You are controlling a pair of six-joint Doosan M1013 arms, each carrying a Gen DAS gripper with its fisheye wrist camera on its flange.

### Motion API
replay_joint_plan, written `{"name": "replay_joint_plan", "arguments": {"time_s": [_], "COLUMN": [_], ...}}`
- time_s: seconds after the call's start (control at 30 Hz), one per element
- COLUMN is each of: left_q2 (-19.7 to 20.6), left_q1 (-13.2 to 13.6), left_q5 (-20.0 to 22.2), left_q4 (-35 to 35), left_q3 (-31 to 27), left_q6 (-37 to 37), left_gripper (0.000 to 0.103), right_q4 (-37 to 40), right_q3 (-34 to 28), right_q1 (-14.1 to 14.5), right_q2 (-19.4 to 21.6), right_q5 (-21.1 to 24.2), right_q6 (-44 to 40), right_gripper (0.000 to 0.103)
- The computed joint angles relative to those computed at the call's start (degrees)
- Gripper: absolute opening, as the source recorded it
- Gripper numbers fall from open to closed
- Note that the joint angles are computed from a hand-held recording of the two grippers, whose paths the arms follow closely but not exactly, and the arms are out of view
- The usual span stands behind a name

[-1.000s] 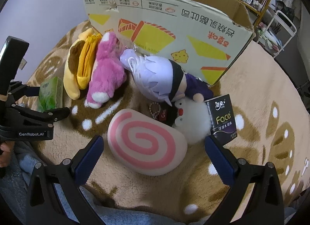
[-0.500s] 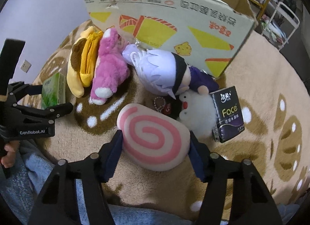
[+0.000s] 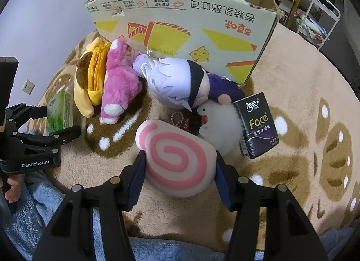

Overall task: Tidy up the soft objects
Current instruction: 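Lower the left tool onto the green tea packet while the right tool approaches the swirl cushion, then grasp the green tea packet with the left tool while the right tool grasps the swirl cushion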

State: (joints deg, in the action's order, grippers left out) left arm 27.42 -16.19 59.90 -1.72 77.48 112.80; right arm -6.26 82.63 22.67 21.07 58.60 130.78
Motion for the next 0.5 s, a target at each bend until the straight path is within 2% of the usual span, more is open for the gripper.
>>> {"name": "replay_joint_plan", "arguments": {"time_s": [0.37,0.5], "left_q2": [-3.6,-5.9], "left_q1": [0.7,0.8], "left_q5": [-5.7,-10.3], "left_q4": [-4.5,-7.2], "left_q3": [3.2,5.3], "left_q6": [3.0,5.5], "left_gripper": [0.081,0.081], "right_q4": [-4.5,-7.0], "right_q3": [0.9,2.1], "right_q1": [0.9,0.9], "right_q2": [-1.6,-3.1], "right_q5": [-0.7,-2.9], "right_q6": [5.0,8.2], "right_gripper": [0.056,0.055]}}
